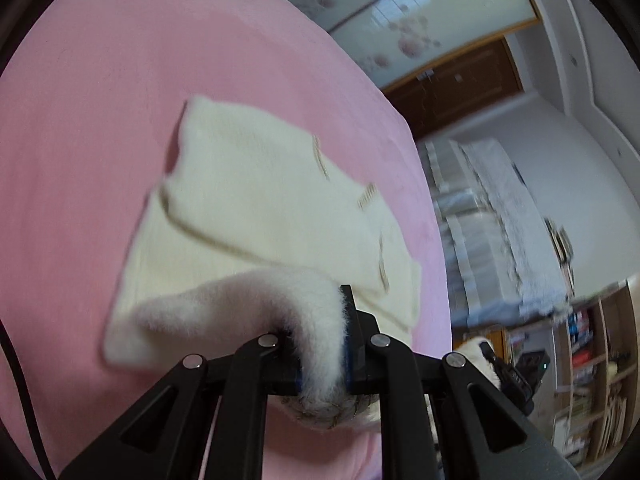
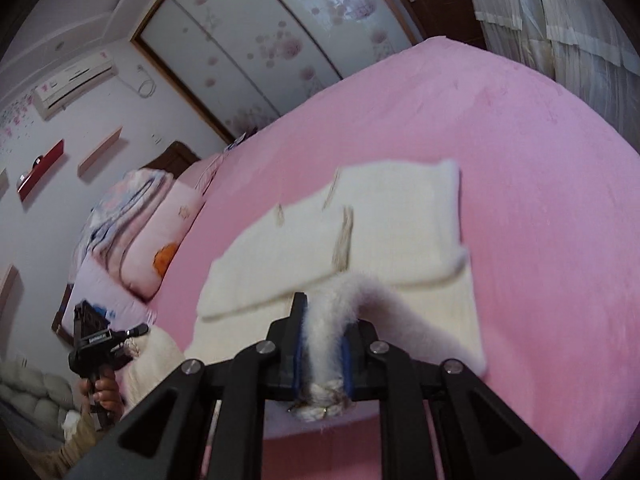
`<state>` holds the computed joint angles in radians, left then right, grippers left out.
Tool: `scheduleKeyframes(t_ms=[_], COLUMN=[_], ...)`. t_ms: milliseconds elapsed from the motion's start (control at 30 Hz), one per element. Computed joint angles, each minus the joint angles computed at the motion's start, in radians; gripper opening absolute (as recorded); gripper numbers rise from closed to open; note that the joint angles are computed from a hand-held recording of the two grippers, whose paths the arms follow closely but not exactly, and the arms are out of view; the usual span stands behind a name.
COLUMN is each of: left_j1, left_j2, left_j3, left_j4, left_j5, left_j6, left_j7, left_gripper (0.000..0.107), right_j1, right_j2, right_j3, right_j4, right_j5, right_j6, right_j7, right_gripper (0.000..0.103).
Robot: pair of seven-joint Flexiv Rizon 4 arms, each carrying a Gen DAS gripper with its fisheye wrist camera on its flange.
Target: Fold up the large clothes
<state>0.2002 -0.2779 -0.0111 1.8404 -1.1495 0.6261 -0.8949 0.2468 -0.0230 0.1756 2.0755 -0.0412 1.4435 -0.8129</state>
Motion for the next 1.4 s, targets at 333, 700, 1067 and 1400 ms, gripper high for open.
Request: scheduleKeyframes(t_ms=[333,700,1067,1400], left_j1=[-0.002,0.067,-0.029,-0.063], left_j2=[-0.425,-0.482,-0.609,-0.607], left_j3=[-0.046,-0.154,-0.051,-0.035], left_j4=[-0.529,-0.636,-0.940,-0.855], left_j5=[0.410,0.363,0.721,0.849], left_j6=[-0.031,-0.091,-0.132,0.003], left_j7=[-0.440,-0.399,-0.355,-0.271], left_gripper=[0.024,0.078,0.083,0.013], right_j1=[-0.071,0.016,-0.013,-0.032], right_j2=[-0.354,-0.434,-0.511,-0.550], right_j3=[-0.069,-0.184,-0.155,-0.130], right_j4=[-0.353,-0.408,-0.521,-0.565], right_j5=[-0.023,-0.308,-0.310,-0.247], right_j6=[-0.183,-0.333,-0.441,-0.433], right_j7=[0.108,0.055,0.020,-0.092], right_gripper=[0.037,0.037,0.043,0.033])
